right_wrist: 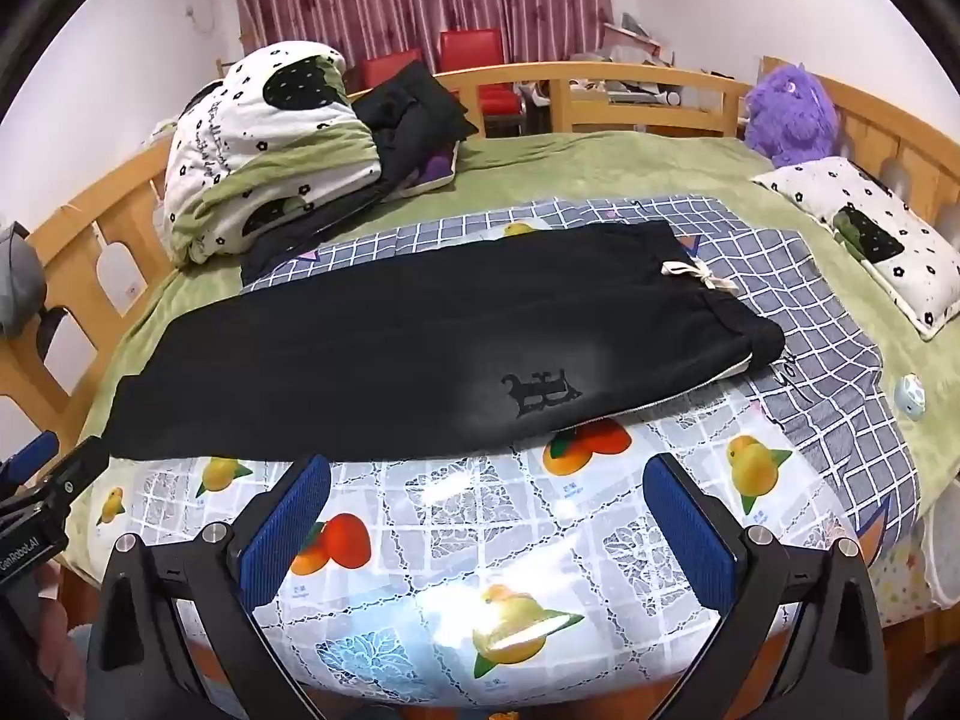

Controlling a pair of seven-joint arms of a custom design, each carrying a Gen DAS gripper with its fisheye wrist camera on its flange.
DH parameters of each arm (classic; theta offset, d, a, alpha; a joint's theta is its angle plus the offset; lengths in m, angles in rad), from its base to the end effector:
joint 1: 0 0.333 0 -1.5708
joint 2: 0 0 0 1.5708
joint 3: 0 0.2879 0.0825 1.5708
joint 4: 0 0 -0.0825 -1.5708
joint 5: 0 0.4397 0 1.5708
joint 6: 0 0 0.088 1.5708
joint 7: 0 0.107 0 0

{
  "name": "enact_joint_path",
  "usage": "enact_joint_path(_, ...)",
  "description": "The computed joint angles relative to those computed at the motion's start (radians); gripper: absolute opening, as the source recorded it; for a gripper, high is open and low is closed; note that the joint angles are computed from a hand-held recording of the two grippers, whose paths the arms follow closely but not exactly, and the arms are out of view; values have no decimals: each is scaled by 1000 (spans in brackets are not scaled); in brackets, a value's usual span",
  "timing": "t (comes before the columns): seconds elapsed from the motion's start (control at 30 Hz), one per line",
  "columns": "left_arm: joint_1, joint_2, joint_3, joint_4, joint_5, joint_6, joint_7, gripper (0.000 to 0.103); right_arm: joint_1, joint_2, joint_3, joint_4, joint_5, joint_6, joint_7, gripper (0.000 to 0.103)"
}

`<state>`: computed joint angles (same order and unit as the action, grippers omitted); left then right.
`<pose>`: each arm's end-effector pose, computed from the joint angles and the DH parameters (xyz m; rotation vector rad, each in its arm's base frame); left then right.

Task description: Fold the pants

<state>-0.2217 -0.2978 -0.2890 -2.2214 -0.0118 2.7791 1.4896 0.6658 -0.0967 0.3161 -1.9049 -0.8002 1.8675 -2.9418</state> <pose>0.4980 -0.2910 0.5468 -1.3415 2.1281 -0.9489 0.3758 0.4724 0.5240 -1.2186 2.2117 -0.8509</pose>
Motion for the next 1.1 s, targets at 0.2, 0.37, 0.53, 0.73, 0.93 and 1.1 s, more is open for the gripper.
enact_joint_path(0.2,26,-19,-30,-17,56,23,-116,103,11,19,10,19,-44,-48,2,102)
enact_joint_path(0.37,-36,-4,36,-13,-82,24,2,103,17,15,5,22,-23,-61,-29,102)
enact_joint_path(0.53,-27,-8,25,-20,-98,38,6,103,25,34,2,41,-22,-71,-48,102)
enact_joint_path(0.73,-45,-17,50,-33,-155,55,37,103,29,51,-5,55,-25,-59,-66,102)
enact_joint_path(0.93,-39,-13,52,-29,-190,43,51,102,49,95,-7,104,-50,-92,-103,102)
enact_joint_path(1.1,-44,-22,52,-40,-213,59,78,102,69,125,-18,140,-57,-120,-135,102)
